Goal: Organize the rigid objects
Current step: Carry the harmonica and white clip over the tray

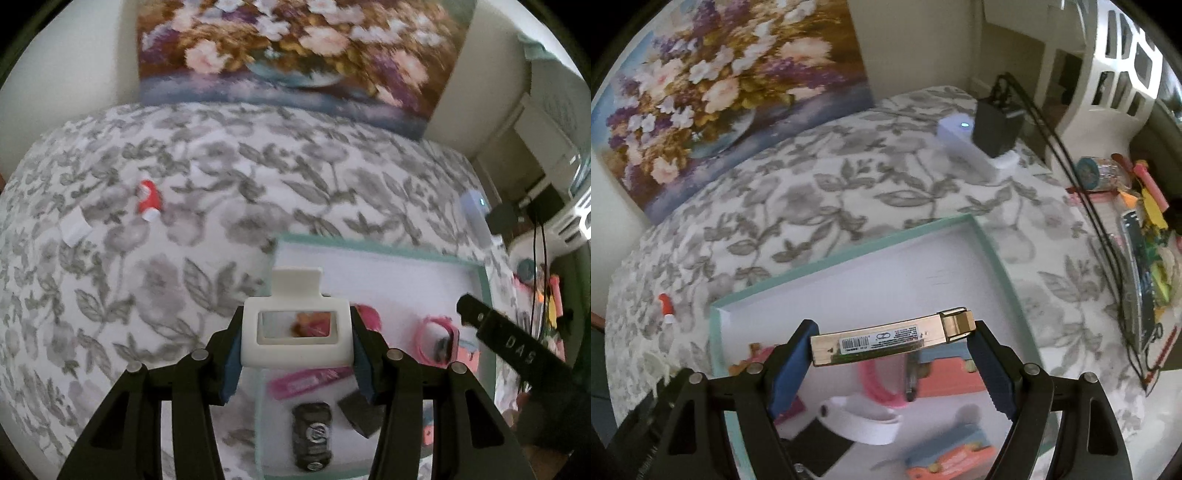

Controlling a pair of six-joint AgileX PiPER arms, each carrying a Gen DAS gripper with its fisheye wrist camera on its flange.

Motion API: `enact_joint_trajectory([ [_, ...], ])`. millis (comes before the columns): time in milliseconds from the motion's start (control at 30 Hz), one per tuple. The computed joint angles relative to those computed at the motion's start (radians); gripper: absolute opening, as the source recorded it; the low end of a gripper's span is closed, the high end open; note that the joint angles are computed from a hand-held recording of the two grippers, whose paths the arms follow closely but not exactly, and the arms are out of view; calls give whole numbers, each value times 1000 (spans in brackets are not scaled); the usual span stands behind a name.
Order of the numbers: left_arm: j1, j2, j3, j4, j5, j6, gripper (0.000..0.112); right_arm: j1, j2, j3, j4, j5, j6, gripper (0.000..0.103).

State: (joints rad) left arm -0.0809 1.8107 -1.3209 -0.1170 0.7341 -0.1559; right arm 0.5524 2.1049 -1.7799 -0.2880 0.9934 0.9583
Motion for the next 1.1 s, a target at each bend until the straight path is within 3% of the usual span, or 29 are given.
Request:
enact_joint_trajectory([
  [267,-94,35,-2,105,19,-54,52,-40,-2,59,42,-22,-30,85],
  [400,-87,54,-7,49,39,-15,52,-46,5,66,72,-42,-53,85],
  [1100,-102,121,-49,86,92,-45,52,-76,25,80,113,-79,-69,85],
])
